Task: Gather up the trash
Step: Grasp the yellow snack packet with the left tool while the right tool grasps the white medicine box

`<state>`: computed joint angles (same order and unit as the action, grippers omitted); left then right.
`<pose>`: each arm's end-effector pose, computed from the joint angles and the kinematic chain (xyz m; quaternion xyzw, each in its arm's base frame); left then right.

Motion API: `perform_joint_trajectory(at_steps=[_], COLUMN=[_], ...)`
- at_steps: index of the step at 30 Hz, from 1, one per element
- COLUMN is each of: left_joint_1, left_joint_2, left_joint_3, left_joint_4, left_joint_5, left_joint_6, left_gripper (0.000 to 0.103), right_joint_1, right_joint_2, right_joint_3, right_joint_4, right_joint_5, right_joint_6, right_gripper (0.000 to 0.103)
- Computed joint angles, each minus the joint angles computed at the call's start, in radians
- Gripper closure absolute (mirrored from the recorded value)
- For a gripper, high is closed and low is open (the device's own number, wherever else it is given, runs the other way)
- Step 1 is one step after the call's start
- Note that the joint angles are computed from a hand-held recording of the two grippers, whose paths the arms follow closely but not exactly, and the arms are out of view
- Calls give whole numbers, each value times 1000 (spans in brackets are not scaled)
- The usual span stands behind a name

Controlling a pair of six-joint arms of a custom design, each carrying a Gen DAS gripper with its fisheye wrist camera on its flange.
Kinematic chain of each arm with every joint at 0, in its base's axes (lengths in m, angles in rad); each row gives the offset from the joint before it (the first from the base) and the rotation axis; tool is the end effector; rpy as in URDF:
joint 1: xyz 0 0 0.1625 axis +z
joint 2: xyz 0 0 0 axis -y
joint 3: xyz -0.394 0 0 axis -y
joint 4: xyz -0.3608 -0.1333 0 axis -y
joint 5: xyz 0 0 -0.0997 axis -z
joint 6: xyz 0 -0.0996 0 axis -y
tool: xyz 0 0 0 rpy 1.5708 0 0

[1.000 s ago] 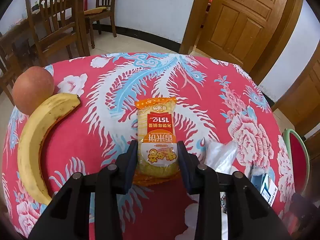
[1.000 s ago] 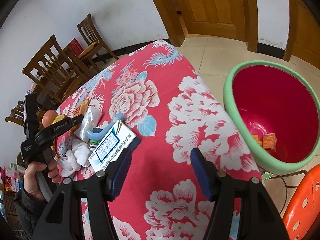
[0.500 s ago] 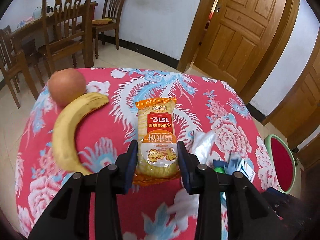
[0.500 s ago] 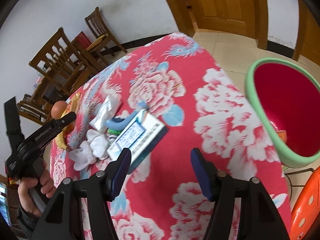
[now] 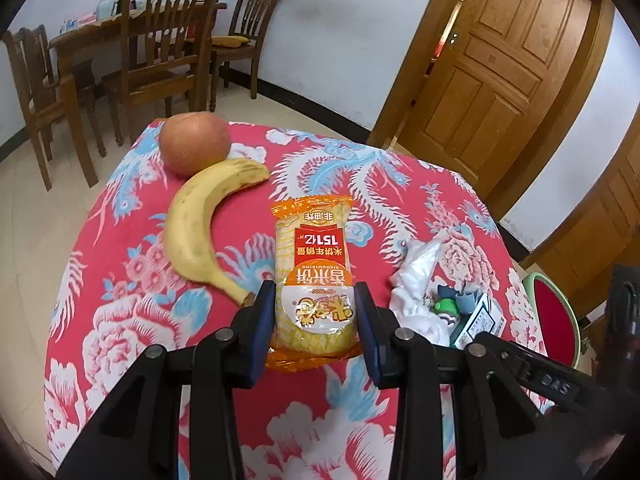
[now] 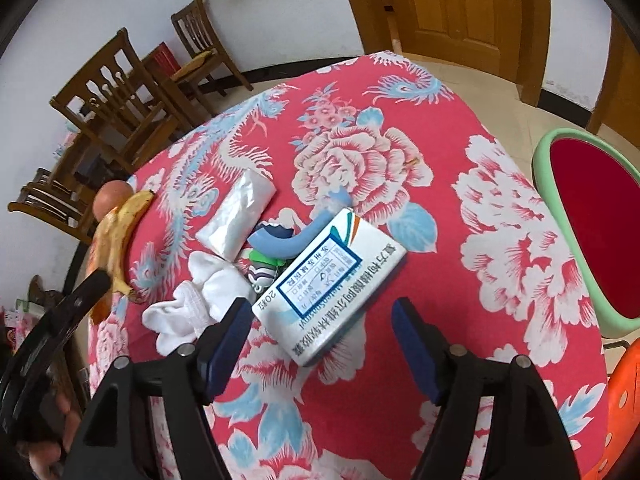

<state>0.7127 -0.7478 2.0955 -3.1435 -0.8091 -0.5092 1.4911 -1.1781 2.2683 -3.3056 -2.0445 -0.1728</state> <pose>-0.2325 -0.4680 0.0306 0.1190 0.9157 -0.3141 0.2205 0.0517 -0.4561 0.1956 -0.0313 -0.9245 0.2774 0.2596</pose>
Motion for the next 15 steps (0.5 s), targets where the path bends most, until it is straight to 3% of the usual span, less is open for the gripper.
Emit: perform_joint_trajectory(at_steps=[7,9,15], left_joint_1=[7,8,7], left_joint_2=[-12,-14,-15], left_joint_3=[20,26,31], left_joint_4=[-15,-22,-24], left_joint_5=[-6,-8,-13], left_joint_6=[-12,-13,-14], left_gripper=[64,64,64], right_joint_1=[18,19,24], right_joint_2=[70,83,100], right_joint_3=[-48,-57,-58], right_joint_4=[0,1,-25], right_joint_5=[-72,-76,-93], right_joint_6=[18,23,-28], right_gripper=[27,22,22])
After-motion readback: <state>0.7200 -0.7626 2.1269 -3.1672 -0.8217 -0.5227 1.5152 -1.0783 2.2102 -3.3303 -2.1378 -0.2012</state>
